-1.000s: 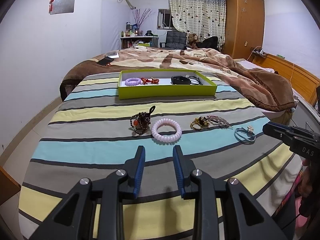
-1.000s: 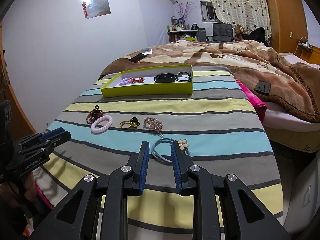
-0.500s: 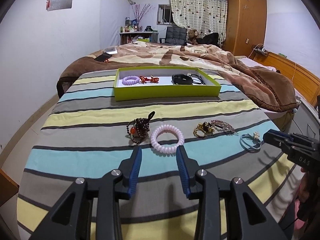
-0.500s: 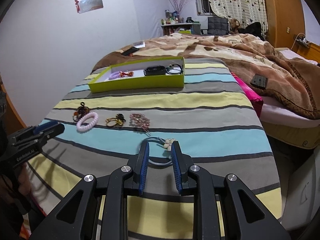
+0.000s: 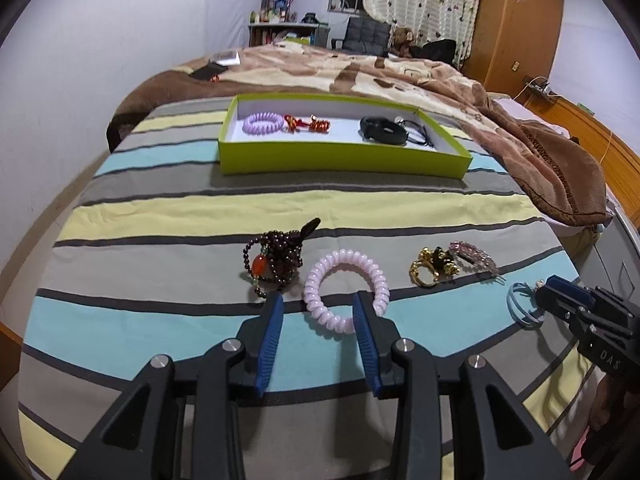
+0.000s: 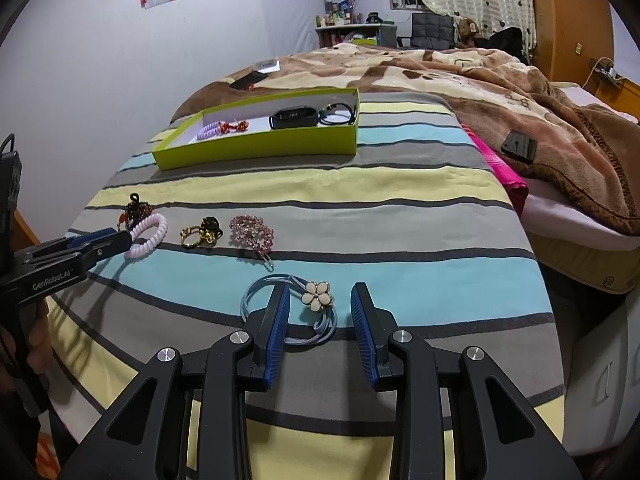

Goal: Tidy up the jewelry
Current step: 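Grasp the pink coil hair tie with the left tool while the right tool grasps the flower hair tie, then carry the pink coil and flower hair tie over the lime-green box with both tools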

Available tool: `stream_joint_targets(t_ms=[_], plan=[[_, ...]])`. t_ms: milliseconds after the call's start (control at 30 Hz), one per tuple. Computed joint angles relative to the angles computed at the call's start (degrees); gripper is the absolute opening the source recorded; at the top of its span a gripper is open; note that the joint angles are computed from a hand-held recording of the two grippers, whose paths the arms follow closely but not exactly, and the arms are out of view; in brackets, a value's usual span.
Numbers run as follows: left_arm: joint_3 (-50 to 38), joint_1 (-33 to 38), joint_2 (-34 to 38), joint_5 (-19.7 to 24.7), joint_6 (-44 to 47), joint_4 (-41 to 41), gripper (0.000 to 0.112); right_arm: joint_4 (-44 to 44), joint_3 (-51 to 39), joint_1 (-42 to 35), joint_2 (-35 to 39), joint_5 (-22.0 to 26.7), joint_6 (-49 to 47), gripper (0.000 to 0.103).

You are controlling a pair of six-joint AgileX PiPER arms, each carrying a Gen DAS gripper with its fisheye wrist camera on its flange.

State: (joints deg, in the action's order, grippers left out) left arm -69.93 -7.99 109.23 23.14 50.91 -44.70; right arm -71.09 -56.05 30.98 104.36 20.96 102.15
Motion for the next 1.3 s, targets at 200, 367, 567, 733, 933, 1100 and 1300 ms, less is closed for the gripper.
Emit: stream_joint_targets(t_ms=[200,367,567,733,933,1100,1300], plan=[[-1.59,-1.52,1.33,-0.5,-6.59,6.41,0.034,7.19,-1.83,-1.27,1.55,-0.59,-7.58,0.033],[-0.54,-3.8,0.78,-3.11,-9.26,11.47,0.018,8.9,-3.74,0.91,2.74,4.28,-10.79,0.017],[0.8,-4.07,-0.25,-3.34,-6.49,10.21,0.011,6.22,-1.83,1.2,1.57,3.77,-7.55,0.017],[3.33,-2.37,-2.04,-1.99,2.67,0.82,0.01,1.66,1.25,1.22,-0.62,2.42,-0.75,0.017],[8.14,-0.92,-5.07,-1.53,13.76,-9.88,0.01,-1.42,2.85,2.15,-2.75,3.27,3.72,0.017],[10.28,0.66,-7.6,-0.09,20.47,-16.41,0.01,-1.92,2.71,3.21,-3.66,4.04,4.54,0.017],[10.83,2.11,-9.48,1.32,23.4,-19.2,0.01,-0.78,1.39,4.03,-4.26,4.92,2.95,0.017]])
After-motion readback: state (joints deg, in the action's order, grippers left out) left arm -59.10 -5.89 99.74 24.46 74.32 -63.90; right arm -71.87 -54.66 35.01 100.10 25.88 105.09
